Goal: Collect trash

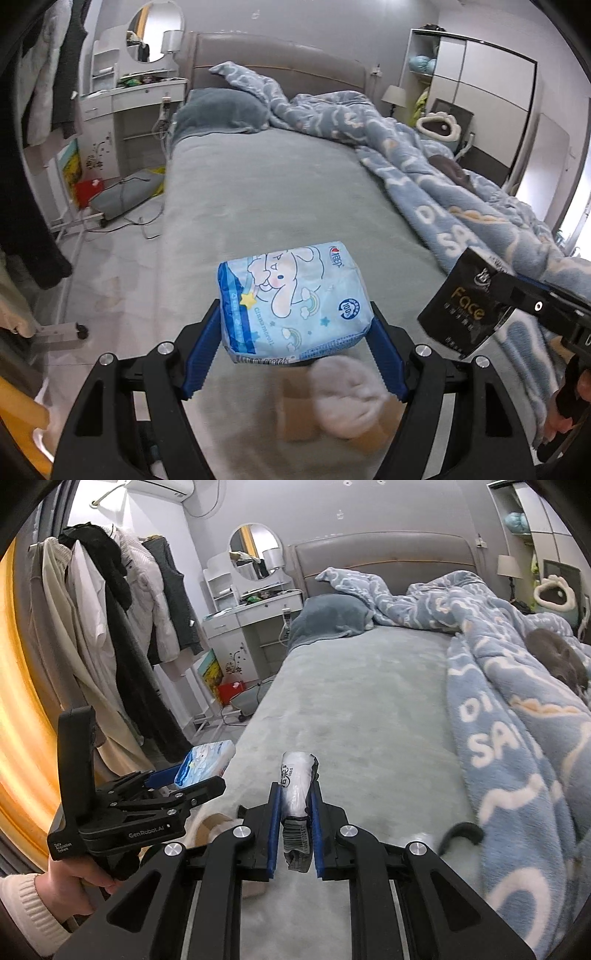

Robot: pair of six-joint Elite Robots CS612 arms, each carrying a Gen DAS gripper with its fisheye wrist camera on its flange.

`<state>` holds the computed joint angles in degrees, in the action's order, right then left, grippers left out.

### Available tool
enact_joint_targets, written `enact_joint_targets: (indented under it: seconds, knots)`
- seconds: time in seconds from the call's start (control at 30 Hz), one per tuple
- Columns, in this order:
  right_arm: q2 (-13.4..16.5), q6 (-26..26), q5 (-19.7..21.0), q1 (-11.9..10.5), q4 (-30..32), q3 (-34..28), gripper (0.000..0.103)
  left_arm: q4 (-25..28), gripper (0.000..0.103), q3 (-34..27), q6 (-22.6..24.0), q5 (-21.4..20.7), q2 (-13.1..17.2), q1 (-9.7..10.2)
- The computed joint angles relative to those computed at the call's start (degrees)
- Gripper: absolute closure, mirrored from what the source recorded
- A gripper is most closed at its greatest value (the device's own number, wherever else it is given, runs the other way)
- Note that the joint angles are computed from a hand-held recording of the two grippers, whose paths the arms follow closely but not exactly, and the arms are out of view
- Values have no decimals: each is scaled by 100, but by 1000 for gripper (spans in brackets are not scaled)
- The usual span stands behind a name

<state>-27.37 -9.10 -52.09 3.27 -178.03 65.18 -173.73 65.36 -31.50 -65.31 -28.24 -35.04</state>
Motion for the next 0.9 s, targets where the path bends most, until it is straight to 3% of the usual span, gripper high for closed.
enact_joint_targets:
  seconds: [0.53, 0.9]
  knots:
    - [111, -97, 114, 321, 103, -305, 88, 420, 26, 824, -232, 294, -437, 153]
    - [197, -320, 320, 571, 407, -539, 88, 933, 26, 1244, -591, 7, -659, 323]
